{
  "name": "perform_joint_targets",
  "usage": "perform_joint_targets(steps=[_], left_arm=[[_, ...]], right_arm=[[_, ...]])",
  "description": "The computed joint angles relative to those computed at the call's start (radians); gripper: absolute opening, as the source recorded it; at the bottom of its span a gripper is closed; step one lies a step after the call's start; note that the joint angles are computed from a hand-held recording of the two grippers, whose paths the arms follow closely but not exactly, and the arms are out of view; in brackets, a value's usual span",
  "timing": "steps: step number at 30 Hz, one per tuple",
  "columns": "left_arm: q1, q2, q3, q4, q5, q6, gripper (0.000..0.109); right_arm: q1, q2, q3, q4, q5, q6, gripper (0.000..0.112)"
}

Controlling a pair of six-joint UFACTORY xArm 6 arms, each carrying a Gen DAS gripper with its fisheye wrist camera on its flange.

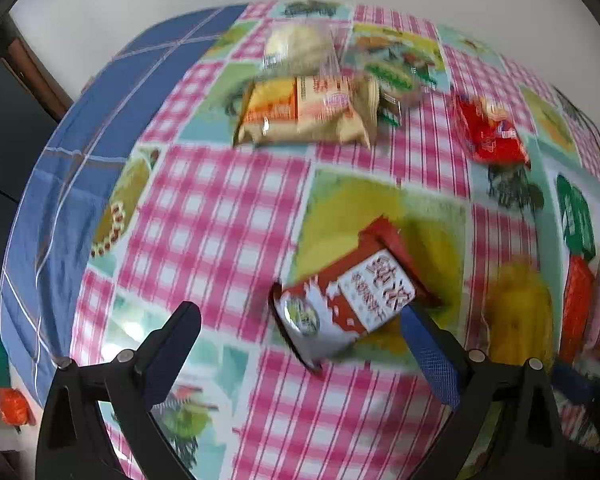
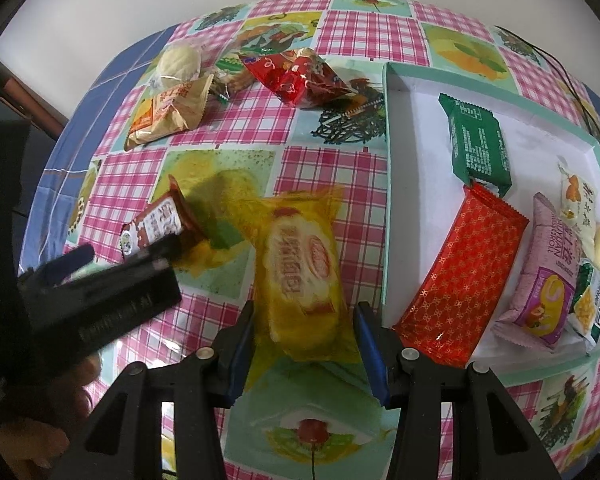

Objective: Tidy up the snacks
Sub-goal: 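Grasp the red milk biscuit packet with the left tool while the right tool grasps the yellow bread packet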

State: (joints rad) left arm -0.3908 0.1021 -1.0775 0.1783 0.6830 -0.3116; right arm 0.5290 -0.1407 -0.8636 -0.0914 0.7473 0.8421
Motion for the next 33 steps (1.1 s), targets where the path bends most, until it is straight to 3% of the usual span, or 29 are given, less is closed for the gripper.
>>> perform_joint_targets(steps=[10,13,18,21,33], left_arm=[[0.041,0.086,-0.07,-0.005,-0.081,-0.003,0.1],[0.047,0.095,-0.063,-0.046,-0.097,0.037,0.093],[0.042,0.106,-0.072,-0.109,-0.08,0.096,0.058],[0.042,0.11,-0.075,-0.137,-0.049,0.108,0.042],[0.046,0.076,-0.052,-0.166,0.0,0.119,0.041]], right_arm=[[-0.007,0.021,-0.008,0.014,-0.009,-0.005,0.051],[-0.008,0.03,-0.014,0.007,-0.015,-0.003,0.051],[-0.011,0.045,-0.024,0.002,-0.023,-0.008,0.046],[-0.011,0.053,-0.031,0.001,-0.024,-0.008,0.045],[-0.014,0.03,-0.013,-0.014,-0.032,0.002,0.041]])
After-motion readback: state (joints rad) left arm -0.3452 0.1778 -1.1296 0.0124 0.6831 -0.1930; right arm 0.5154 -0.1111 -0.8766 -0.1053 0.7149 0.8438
